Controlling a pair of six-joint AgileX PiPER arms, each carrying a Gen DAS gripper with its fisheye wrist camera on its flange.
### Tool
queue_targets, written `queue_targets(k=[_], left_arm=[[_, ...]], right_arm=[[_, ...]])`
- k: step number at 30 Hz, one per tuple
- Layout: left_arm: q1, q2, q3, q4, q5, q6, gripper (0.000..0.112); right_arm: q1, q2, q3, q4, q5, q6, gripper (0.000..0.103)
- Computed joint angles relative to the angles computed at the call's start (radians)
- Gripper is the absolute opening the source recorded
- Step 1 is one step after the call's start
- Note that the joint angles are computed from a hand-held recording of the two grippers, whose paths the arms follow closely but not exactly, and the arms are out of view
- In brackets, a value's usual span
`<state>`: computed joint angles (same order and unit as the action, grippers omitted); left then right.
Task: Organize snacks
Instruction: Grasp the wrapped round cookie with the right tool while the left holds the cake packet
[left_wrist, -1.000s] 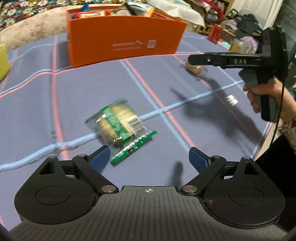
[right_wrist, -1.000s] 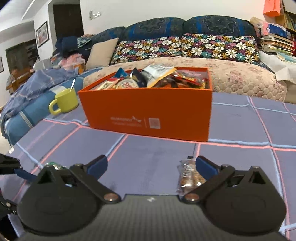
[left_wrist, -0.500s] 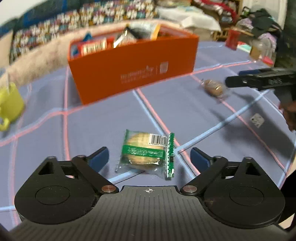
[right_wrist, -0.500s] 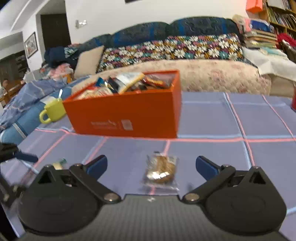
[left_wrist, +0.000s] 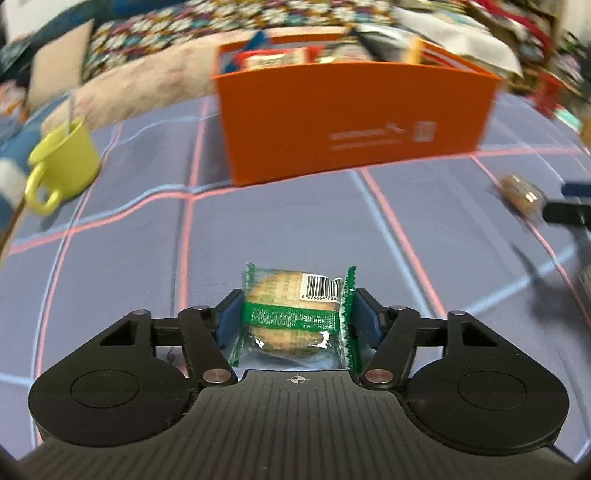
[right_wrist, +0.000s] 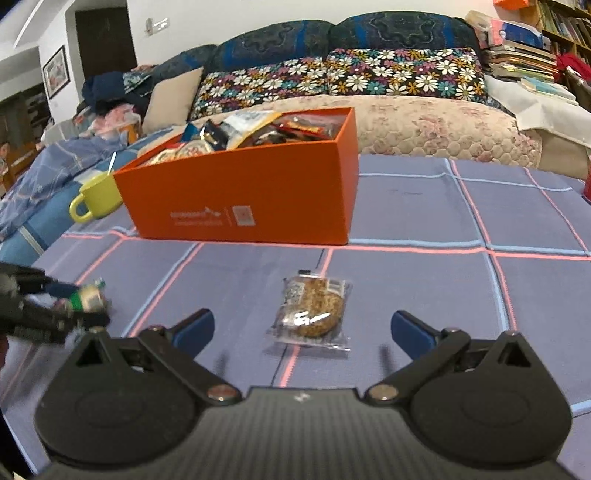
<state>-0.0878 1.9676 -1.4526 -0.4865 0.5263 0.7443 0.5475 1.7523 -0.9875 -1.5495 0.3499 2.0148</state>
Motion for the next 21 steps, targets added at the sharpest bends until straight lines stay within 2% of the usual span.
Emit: queue_targets(k=[4,8,9,10,11,12,14,16,18,19,20,21], left_arm=[[-0.005,-0.006,0.012,-0.009,-0.009,0.003,0.044],[-0.007,-0.003,0.009,-0.014,0.004,-0.003,0.050],[-0.008,-0.004,0.010,-0.011,0.005,-0.003,0.050],[-0.008,-0.011,0.019,-0.012,0.005,-0.002,0.052],[-0.007,-0.013,0.020,-0.008,0.007,-0.004,0.056],[-0.007,-0.017,0.030,-0.007,0.001,0.001,0.058],[-0.014,-0.030,0.056,0.003,-0.026,0.021,0.066],[-0.018,-0.042,0.084,-0.015,-0.060,0.070,0.067],[-0.005,-0.040,0.082,-0.064,-0.039,0.111,0.058],[0.009,-0.032,0.066,-0.105,0.000,0.134,0.044],[0.013,-0.033,0.065,-0.116,0.004,0.140,0.037],[0.012,-0.036,0.069,-0.117,-0.004,0.150,0.035]], right_arm=[[-0.004,0.052,-0.057,0.020,0.031,-0.008,0.103],[-0.016,0.140,-0.167,0.210,0.053,-0.207,0.101],[-0.016,0.156,-0.184,0.242,0.053,-0.247,0.097],[-0.010,0.169,-0.196,0.256,0.063,-0.277,0.087],[0.009,0.178,-0.205,0.235,0.105,-0.299,0.063],[0.013,0.176,-0.205,0.234,0.112,-0.322,0.047],[-0.005,0.153,-0.178,0.225,0.063,-0.301,0.045],[-0.009,0.144,-0.162,0.204,0.055,-0.285,0.044],[-0.007,0.138,-0.156,0.207,0.053,-0.290,0.044],[-0.004,0.134,-0.154,0.216,0.053,-0.296,0.044],[0.001,0.132,-0.154,0.225,0.051,-0.298,0.044],[0.002,0.124,-0.145,0.223,0.043,-0.287,0.044]])
